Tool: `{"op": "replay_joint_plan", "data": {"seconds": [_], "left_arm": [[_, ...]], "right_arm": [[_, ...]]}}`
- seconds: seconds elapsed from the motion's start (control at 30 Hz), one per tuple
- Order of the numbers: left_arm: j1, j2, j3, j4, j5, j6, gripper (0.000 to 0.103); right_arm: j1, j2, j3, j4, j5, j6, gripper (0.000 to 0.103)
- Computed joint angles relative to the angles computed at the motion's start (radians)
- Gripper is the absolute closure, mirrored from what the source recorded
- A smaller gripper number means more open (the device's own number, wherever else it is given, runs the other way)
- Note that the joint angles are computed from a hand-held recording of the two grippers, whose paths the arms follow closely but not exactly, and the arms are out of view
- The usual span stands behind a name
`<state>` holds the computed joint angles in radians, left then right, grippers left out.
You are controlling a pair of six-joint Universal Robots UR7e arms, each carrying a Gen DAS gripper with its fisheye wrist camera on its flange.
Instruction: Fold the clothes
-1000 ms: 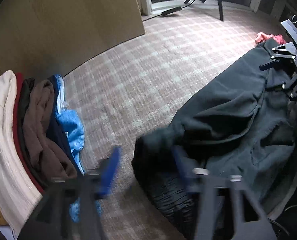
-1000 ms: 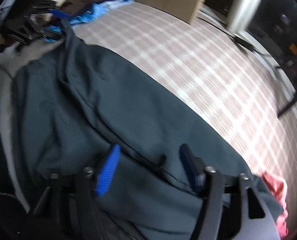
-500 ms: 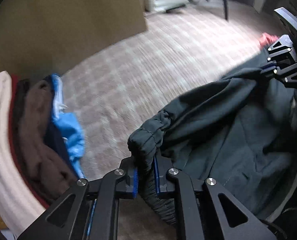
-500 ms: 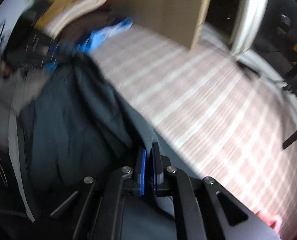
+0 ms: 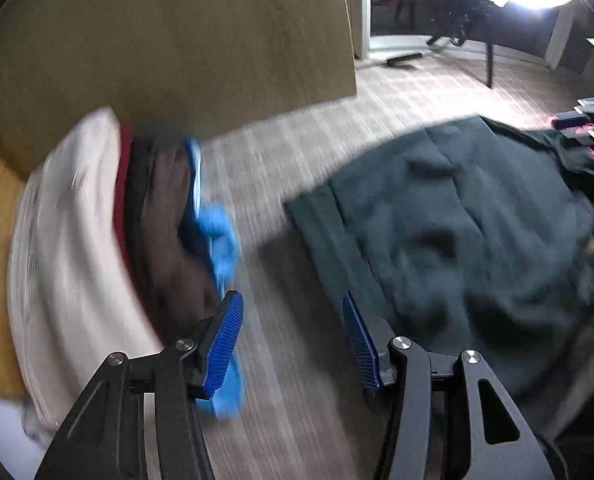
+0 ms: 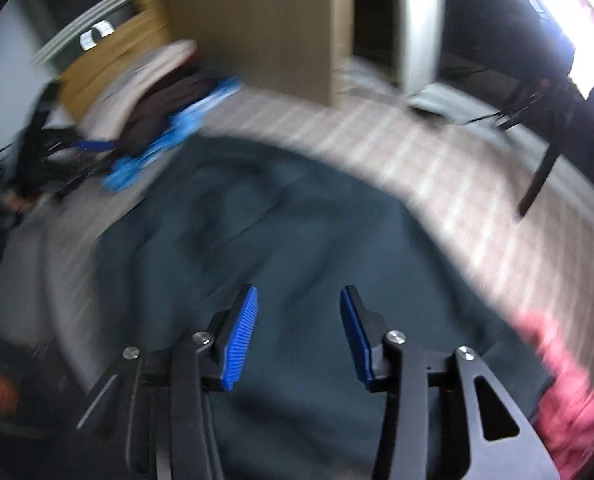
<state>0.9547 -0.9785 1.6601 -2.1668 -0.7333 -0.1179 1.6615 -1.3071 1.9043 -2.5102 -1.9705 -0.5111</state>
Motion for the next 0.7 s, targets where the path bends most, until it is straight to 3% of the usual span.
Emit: {"op": "replay_joint_plan", "data": {"seconds": [0.13,0.23,0.33,0.47,0.57,0.6,0.67,0.7], "left_arm": [[-0.028,-0.151,0.163,0.051,-0.052,-0.146,0.053],[-0.072,-0.291,0.285,0.057,-0.068,-0.238,0.053],[-0.121,-0.429,0.377,0.11,-0.029,-0.325,0.053],[-0.164,-0.585,0.456,0.242,0.014,-0.45,0.053],[-0.162,-0.629,0.505,0.228,0.001,-0.458,0.053],[-0.159,-0.636,0.522,0.202,-0.011,-0.444,0.053],[-0.151,-0.645,0.554,0.141,-0.039,-0.409,0.053],[-0.144,-0.639,0.565,0.107,-0.059,-0.383,0.053]], "right_arm": [[0.085,-0.013,0.127,-0.006,0.046,0.043,0.059],[0.15,0.069,0.153,-0.075,0.078,0.036,0.048],[0.201,0.205,0.12,-0.15,0.067,0.039,0.047],[0.245,0.378,0.042,-0.179,-0.067,0.068,0.046],[0.256,0.468,0.007,-0.196,-0.165,0.071,0.048],[0.251,0.478,-0.003,-0.186,-0.185,0.08,0.052],[0.225,0.447,-0.027,-0.117,-0.137,0.13,0.101],[0.208,0.421,-0.042,-0.071,-0.091,0.161,0.1]]}}
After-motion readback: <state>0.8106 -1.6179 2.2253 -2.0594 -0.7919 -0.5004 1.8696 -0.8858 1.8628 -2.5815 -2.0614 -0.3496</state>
